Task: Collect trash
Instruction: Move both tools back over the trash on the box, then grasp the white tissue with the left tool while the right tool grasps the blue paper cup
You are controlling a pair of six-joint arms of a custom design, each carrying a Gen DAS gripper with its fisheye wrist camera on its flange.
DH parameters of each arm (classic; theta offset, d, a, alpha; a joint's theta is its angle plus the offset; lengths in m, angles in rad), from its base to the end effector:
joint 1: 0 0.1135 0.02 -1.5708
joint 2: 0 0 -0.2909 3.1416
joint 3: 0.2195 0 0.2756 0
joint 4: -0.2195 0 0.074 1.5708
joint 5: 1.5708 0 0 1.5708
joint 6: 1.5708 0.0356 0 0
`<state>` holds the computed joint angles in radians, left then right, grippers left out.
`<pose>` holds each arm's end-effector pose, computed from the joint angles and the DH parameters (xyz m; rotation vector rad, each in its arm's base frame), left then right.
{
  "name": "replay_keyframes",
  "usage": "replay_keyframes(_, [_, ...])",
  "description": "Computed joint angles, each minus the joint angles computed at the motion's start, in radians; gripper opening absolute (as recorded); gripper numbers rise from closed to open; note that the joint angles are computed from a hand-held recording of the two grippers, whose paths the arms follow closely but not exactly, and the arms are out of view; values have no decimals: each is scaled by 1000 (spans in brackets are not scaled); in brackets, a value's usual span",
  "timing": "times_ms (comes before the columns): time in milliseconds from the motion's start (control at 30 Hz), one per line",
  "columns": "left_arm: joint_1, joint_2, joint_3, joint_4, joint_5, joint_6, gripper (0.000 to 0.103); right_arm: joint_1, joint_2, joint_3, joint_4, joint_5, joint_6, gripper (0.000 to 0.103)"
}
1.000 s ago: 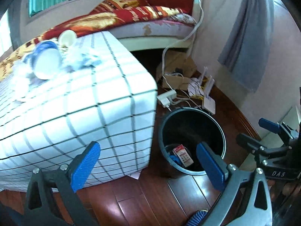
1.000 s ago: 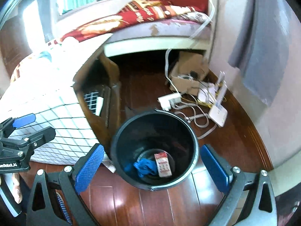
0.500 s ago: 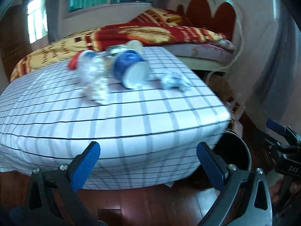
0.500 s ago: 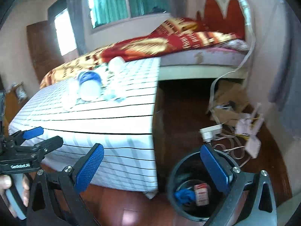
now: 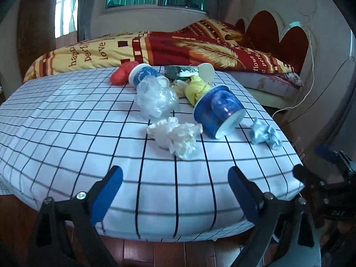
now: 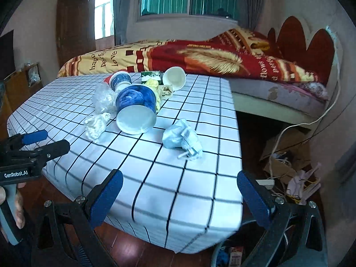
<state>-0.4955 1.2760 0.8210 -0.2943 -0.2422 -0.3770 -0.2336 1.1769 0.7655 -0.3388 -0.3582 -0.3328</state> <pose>0.2530 -0.1270 0.2536 0.0145 2.2991 -0.1693 0.2533 -0.0474 0.2564 -0.2897 2.2475 0.1181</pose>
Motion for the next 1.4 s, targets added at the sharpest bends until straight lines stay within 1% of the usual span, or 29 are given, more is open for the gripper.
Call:
replay_keyframes(100, [18,45,19,21,10,5,93,22,72,31,22,11,19,103])
replay_keyframes(233, [44,96,42,51,29,13,93,42,104,48,50,-2,23,103])
replay_keyframes(400, [73,195,103,49,49,32,83,74,182,91,83,7,35,103])
replay_keyframes(433, [87,223,126,37,67,41,74,81,198,101,87,6,39,103])
replay_keyframes(467, [105,245,141,34,105,53,62,87,208,109,89,4,42,103])
replay_keyframes(500, [127,262,159,15,143,67,38,97,217,116,94,4,46,103])
replay_keyframes(600, [155,211,128,33,129,93,38,130,237,134,102,-10,49,103])
replay_keyframes(767, [221,148,78,39,136,117,38,207,285,180,128,-10,68,103])
replay_keyframes(967, [260,134,61,42,161,122,38,299,415,301,103,89,108,103])
replay_keyframes(1000, [258,136,63,42,164,122,38,308,433,318,90,100,108,98])
replay_keyframes(1033, [255,138,64,41,166,124,38,314,447,332,79,106,105,87])
replay_keyframes(1100, [249,139,66,40,172,128,38,320,468,351,60,116,96,77])
replay_keyframes(1200, [237,128,64,35,172,131,38,317,452,343,66,113,94,77])
replay_keyframes(1300, [224,98,53,30,165,136,38,306,377,291,96,92,102,77])
replay_keyframes(1400, [205,70,47,19,157,131,38,288,300,252,96,74,99,77])
